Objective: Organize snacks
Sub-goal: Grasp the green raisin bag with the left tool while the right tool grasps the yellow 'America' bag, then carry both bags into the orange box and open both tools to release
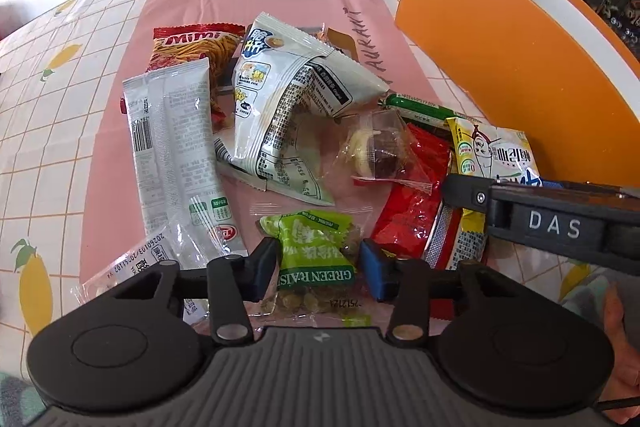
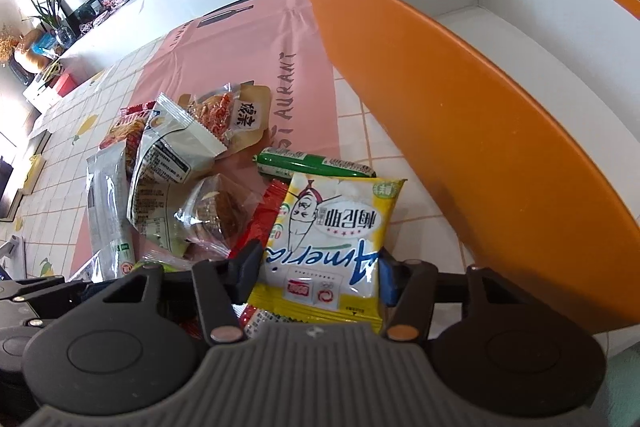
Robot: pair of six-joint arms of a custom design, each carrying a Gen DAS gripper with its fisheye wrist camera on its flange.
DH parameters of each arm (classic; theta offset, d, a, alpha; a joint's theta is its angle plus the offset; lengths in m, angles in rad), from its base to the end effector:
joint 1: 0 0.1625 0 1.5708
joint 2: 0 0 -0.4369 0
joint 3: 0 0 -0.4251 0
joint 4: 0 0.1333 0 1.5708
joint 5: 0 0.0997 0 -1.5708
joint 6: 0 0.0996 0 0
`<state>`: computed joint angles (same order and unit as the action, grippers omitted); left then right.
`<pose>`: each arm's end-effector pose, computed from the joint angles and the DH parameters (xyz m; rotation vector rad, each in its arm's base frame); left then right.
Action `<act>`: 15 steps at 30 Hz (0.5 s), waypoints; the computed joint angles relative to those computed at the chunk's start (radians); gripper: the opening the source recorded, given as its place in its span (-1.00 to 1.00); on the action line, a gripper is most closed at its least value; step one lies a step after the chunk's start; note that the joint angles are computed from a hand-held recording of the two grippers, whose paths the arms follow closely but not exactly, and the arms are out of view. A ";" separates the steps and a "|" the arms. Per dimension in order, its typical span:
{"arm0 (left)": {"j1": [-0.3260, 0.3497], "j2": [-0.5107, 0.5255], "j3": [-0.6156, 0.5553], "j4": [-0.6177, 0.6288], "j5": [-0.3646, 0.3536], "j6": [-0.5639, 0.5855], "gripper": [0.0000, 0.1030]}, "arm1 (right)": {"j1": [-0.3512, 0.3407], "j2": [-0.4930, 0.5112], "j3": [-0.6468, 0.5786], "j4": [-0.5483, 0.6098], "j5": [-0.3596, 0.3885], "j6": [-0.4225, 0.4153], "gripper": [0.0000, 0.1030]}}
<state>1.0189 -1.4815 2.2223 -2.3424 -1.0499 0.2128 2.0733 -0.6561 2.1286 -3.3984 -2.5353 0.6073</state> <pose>-0.0828 -0.4833 0.2275 0.9708 2.4430 -0.1581 0.2864 -0.4144 -0.0126 -0.3374 -2.2939 0.9887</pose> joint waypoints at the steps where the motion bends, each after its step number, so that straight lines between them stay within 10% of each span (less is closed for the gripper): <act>1: 0.001 -0.004 0.000 -0.003 -0.004 0.000 -0.01 | 0.004 -0.002 0.000 0.007 -0.003 -0.002 0.06; 15: -0.036 -0.137 0.016 -0.026 -0.066 -0.028 -0.04 | 0.098 -0.078 0.027 0.024 -0.002 -0.106 0.05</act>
